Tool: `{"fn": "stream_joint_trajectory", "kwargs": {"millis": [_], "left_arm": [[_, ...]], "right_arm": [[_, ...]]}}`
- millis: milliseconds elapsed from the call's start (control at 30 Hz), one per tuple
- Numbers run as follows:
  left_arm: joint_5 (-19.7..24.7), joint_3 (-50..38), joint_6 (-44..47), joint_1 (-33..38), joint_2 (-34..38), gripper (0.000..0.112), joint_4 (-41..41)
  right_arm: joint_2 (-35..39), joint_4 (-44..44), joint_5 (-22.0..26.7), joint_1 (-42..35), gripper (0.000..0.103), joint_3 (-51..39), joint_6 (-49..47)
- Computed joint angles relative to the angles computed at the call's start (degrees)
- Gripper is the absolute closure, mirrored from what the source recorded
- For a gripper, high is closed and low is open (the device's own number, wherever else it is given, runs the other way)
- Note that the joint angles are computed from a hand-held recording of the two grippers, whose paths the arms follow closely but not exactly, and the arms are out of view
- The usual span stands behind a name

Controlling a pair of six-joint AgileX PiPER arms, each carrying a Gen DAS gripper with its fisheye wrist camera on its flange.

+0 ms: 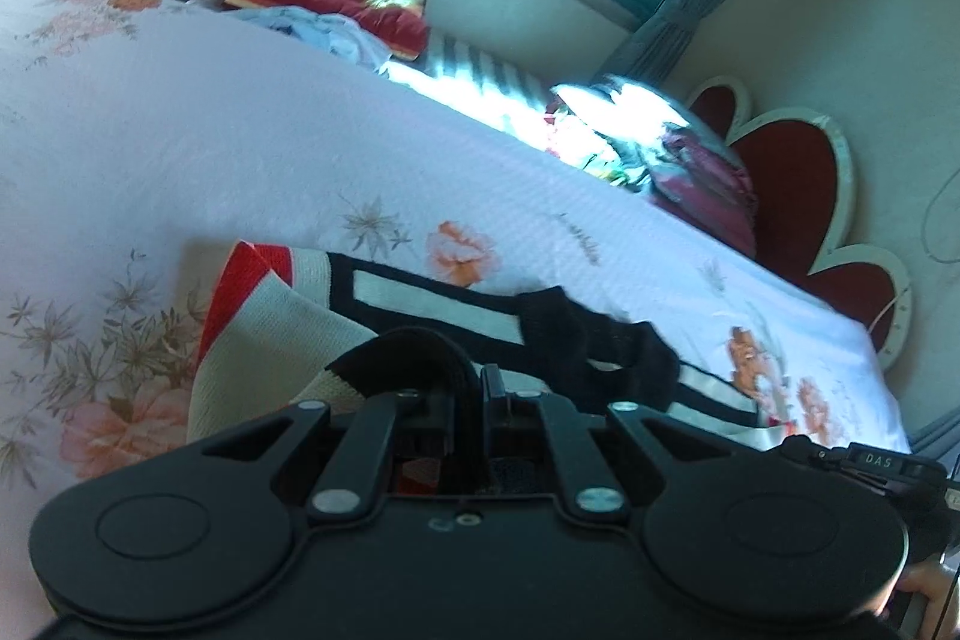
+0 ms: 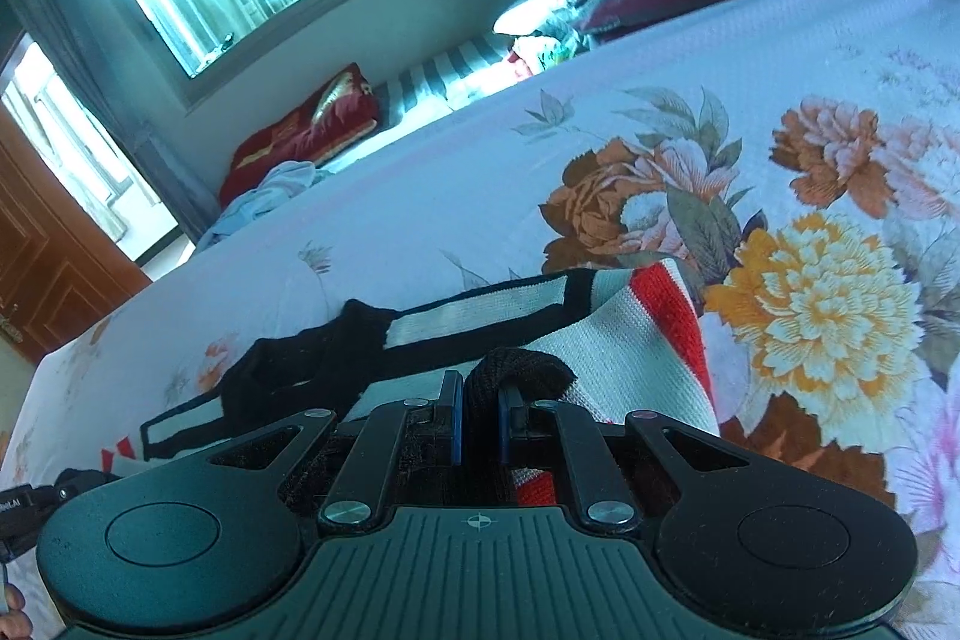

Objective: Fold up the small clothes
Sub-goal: 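Grasp the black hem with both grippers and lift it toward the collar, then lay the hem over the collar and open both grippers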

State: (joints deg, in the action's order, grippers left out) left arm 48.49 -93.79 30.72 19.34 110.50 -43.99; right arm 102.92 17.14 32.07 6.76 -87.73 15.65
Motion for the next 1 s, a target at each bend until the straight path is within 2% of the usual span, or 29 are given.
{"fn": "stream_joint_trajectory", "kwargs": {"millis": [167, 300, 433, 467, 533, 567, 600, 767, 933, 967, 1000], "left_arm": [[-0.06, -3.79, -4.36, -1.26, 3.5, 0.102, 3.82], [-3.32, -4.44, -7.13, -1.93, 3.94, 0.088, 5.99], [-4.02, -6.41, -7.33, -1.41, 4.5, 0.076, 5.58], [-4.31, -6.4, -6.33, -1.2, 4.35, 0.074, 5.18], [-4.86, -6.42, -5.63, -0.92, 4.05, 0.06, 5.82], [-5.26, -6.21, -4.96, -0.74, 3.86, 0.059, 5.86], [-5.46, -6.06, -4.2, -0.62, 3.73, 0.058, 5.88], [-3.81, -6.4, -1.17, -0.56, 4.41, 0.056, 6.17], [-3.81, -6.89, -2.2, -2.96, 6.46, 0.058, 11.13], [-3.77, -7.21, -3.16, -3.43, 7.04, 0.058, 12.6], [-4.56, -6.74, -3.31, -3.72, 7.16, 0.06, 13.51]], "right_arm": [[3.68, 2.31, 1.35, -1.02, 0.093, -2.9, -1.2], [5.22, 4.84, 2.34, -1.94, 0.092, -4.56, -2.33], [6.26, 6.74, 3.58, -2.86, 0.091, -6.35, -2.66], [6.15, 7.49, 3.24, -3.04, 0.085, -6.2, -3.14], [5.29, 6.89, 1.38, -3.13, 0.065, -5.27, -2.67], [4.73, 3.52, -0.02, -2.69, 0.04, -4.97, 0.0], [4.04, 0.67, -1.31, -2.4, 0.03, -4.44, 1.75], [4.06, 2.62, -0.16, -2.75, 0.03, -5.42, -4.81], [6.11, -2.42, 0.81, -0.47, 0.031, -6.52, -4.73], [6.52, -3.31, 0.57, -0.05, 0.035, -6.43, -4.47], [6.99, -4.57, 0.88, 0.31, 0.043, -6.93, -3.77]]}}
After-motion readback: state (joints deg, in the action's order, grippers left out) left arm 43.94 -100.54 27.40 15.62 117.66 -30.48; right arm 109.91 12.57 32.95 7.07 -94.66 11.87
